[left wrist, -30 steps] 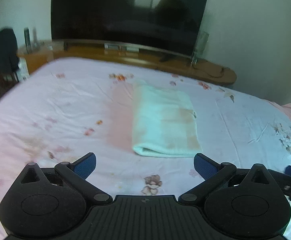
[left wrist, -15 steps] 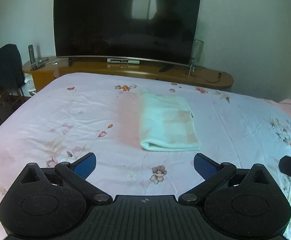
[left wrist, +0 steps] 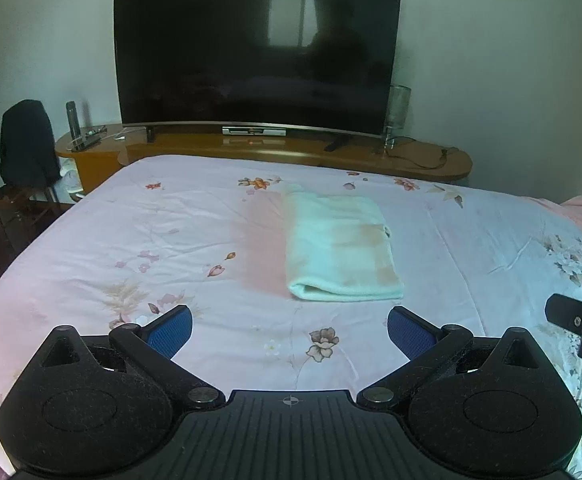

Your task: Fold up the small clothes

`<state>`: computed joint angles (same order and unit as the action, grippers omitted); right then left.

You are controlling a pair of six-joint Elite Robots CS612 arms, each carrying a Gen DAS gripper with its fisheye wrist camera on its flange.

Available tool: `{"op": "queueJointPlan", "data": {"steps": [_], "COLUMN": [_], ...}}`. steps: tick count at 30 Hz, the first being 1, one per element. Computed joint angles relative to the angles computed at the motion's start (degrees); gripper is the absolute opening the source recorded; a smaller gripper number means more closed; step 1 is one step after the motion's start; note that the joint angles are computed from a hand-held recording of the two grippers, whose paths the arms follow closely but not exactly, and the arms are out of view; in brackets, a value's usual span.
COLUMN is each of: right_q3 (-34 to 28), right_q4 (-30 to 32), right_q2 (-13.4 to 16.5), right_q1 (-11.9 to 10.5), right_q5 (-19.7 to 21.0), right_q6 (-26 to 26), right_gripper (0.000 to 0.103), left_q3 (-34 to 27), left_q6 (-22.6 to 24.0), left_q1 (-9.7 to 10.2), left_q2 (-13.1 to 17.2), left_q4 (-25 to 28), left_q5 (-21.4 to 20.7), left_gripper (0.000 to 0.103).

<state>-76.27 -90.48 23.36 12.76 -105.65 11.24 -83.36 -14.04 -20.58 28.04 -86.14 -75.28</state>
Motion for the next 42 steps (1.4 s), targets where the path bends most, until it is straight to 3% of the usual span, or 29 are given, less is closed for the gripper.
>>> {"op": "queueJointPlan", "data": {"steps": [9,42], "right_q3": [1.2,0.9], "right_q4": [-0.9,0.1], "right_q2": [0.1,0.4], "right_q1": [0.5,-0.5], "right_q5": [-4.6,-1.4], "right_q6": [-1.2,-1.0], "right_gripper": [0.103,0.103], "left_q3": [-0.7,0.5], "left_q6": [-0.2,0.1], "left_q1": [-0.72,-0.78], "left_q2": [0.3,-0.3], "left_q4": [-0.2,0.4], "left_q5": [2.2,0.7], "left_gripper": [0.103,0.103]}}
